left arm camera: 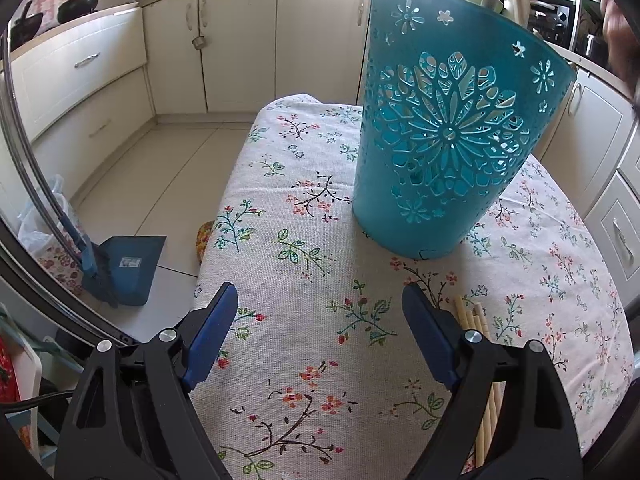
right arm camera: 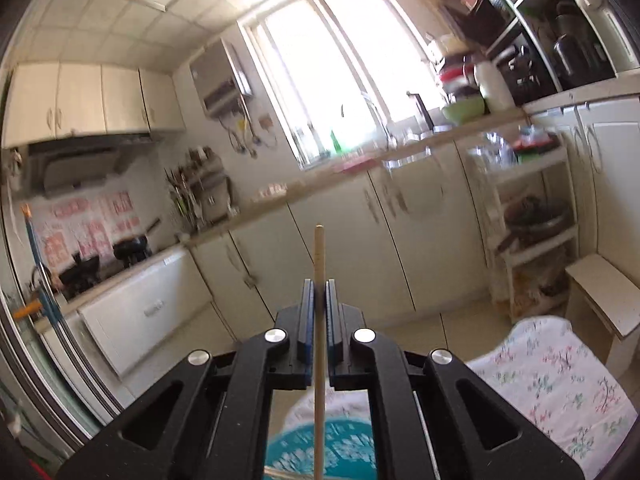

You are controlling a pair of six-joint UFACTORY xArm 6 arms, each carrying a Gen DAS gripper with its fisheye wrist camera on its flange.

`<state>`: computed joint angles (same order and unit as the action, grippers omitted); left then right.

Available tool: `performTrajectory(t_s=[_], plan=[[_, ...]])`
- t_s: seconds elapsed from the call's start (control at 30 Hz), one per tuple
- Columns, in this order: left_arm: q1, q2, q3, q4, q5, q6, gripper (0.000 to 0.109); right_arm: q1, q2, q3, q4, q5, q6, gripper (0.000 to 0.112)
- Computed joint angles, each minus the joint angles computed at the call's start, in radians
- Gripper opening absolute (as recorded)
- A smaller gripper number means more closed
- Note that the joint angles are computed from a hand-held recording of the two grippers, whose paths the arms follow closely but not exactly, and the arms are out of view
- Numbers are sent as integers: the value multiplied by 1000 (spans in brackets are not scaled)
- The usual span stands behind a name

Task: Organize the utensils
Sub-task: 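Carry the chopstick over the teal bin and open the right tool, then move the open right tool back down toward the chopstick bundle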

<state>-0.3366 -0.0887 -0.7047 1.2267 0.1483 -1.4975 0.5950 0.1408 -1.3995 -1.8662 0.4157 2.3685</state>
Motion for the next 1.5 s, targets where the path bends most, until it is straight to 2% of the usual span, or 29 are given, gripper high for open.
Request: performTrajectory(t_s=[0.27,0.37,0.43,0.5,0.63,0.7,0.87,0.9,1.0,1.17,1.33,1.5], plan=[[10,-1,2,30,-8,-38,81,16,-45,94,21,-36,-55,7],[11,-2,3,37,-5,-51,81,52,-130,174,-4,-9,-59,9],[9,-2,2,33,-1,-53,81,82,-186,226,-23,24,-61,18],[8,-2,1,30,2,-57,81,126,-264,301,-32,76,-78,21],[10,-3,1,31,4,-68,80,211,-391,462,61,155,-182,21],[13,-5,3,36,3,-76,80,222,-407,526,172,130,-248,21],[11,-4,2,32,11,-77,80,165,-306,614,569,-68,-501,21],[10,-3,1,29,13,-76,80,152,-270,619,632,-114,-547,21],[9,-2,1,19,16,-72,80,137,-192,605,735,-164,-639,20],[11,0,1,19,14,-73,80,137,-147,570,774,-157,-693,20],[11,0,0,11,10,-66,80,150,-110,544,887,-132,-808,20],[8,3,-2,2,11,-53,80,169,-110,546,890,-102,-826,20]])
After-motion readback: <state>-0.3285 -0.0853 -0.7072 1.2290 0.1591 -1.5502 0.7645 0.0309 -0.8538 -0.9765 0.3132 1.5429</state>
